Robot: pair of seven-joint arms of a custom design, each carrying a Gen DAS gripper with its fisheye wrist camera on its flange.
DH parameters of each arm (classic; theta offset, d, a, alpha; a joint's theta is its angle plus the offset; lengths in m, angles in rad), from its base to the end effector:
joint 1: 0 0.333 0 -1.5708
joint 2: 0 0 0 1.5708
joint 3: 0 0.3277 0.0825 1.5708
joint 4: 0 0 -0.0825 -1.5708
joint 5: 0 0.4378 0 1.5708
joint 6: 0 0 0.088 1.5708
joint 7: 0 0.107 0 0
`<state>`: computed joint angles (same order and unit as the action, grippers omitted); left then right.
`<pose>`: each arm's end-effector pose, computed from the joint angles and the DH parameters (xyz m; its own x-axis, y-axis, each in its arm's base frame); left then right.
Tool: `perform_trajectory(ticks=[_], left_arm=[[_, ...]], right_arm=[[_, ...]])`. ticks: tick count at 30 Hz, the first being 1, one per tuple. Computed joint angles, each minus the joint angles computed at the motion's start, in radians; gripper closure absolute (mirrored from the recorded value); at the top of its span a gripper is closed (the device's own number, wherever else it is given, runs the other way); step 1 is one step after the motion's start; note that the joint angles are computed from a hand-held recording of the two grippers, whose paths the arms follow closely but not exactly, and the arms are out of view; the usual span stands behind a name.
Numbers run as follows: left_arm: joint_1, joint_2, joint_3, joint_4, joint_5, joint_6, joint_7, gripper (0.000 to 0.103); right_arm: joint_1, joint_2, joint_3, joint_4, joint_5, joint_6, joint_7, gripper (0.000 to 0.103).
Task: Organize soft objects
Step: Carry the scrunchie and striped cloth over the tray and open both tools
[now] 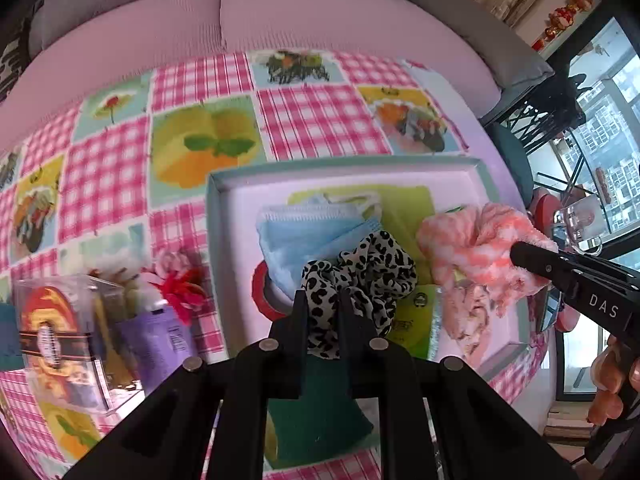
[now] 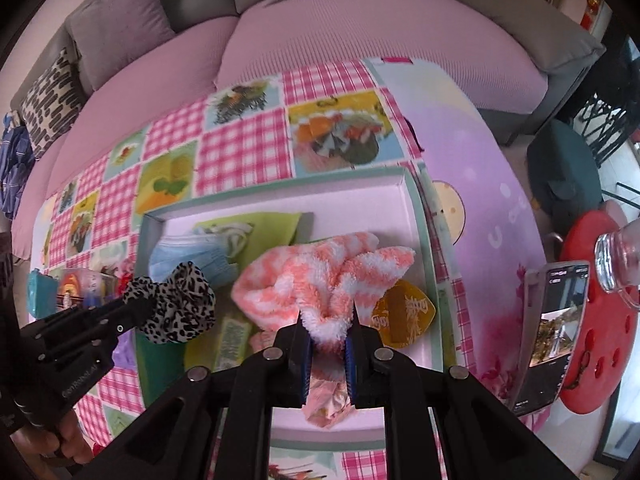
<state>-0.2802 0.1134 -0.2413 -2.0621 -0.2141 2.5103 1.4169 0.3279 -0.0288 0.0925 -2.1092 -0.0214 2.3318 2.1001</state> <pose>0.5607 -0.3171 0.3980 -0.2364 -0.9398 0.2469 -0.9465 0.1653 -0.2771 0.5545 0.2478 0.4396 -0.0829 -0.9908 -0.1070 -0.9686 0.1054 -0.2252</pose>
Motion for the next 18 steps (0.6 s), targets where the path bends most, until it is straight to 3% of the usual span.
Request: perform_trajectory(ticks=[9, 13, 16, 18], left_arm=[[0.002, 0.034, -0.004, 0.008, -0.025, 0.023, 0.022, 0.087], [0.009, 0.008, 0.001, -0.007, -0.049, 0.019, 0.031, 0.06], [0.019, -0.024, -0.002, -0.031, -0.103, 0.035, 0.061, 0.058], [0.02, -0.048, 0.0, -0.047, -0.106, 0.048, 0.066, 0.055]], right_arm=[[0.001, 0.043, 0.004, 0.01, 0.01, 0.014, -0.014, 0.086], [0.006, 0.044, 0.008, 0.023, -0.007, 0.003, -0.012, 0.086], [0.008, 0.038, 0.009, 0.024, 0.001, 0.006, -0.017, 0.066], [0.011, 0.032, 0.01, 0.023, -0.013, 0.008, -0.01, 0.061]])
